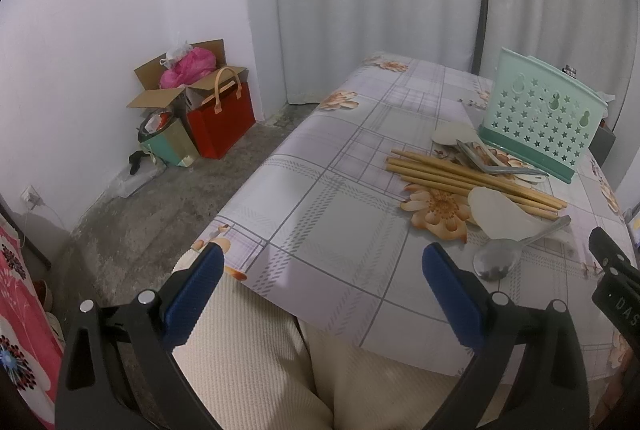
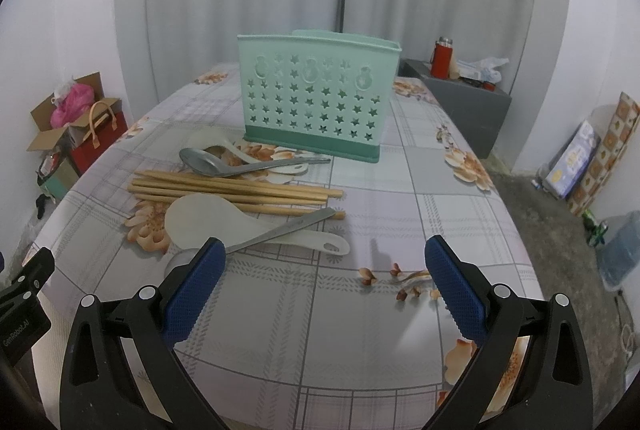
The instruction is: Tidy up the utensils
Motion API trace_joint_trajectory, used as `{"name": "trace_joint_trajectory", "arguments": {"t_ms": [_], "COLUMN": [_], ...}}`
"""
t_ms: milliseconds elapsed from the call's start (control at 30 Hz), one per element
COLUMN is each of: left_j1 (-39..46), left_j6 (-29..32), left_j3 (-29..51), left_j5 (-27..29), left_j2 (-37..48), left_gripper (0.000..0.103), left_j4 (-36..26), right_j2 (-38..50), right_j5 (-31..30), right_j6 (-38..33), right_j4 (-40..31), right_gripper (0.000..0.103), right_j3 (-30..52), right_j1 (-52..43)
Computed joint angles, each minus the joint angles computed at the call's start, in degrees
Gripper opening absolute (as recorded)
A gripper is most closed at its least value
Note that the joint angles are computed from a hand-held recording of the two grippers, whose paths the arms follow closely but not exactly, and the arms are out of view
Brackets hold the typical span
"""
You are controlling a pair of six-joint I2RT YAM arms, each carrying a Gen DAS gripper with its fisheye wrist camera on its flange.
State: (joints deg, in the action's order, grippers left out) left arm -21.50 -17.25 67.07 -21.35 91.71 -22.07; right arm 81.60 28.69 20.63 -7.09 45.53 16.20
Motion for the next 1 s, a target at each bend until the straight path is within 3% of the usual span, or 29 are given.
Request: {"name": "trace_joint_trajectory", "arguments": {"t_ms": [700, 1000], "left_j1": [0.49, -1.16], "left_j6": [-0.16, -0.78], "left_j3": [0.69, 4.55], "left_j5": [0.11, 0.73], "left_j2": [-0.08, 4.72], "left_gripper": [0.097, 0.097], "left_j4": [-1.34, -4.96], "right_j2": [-0.17, 1.93], "right_j5": [-0.37, -5.00], "right_j6": [-0.03, -2.47], "right_j4": [0.34, 3.67], "right_gripper": [0.095, 0.095], "right_j3": [0.07, 0.70], "right_j1": [-0.07, -4.01]}}
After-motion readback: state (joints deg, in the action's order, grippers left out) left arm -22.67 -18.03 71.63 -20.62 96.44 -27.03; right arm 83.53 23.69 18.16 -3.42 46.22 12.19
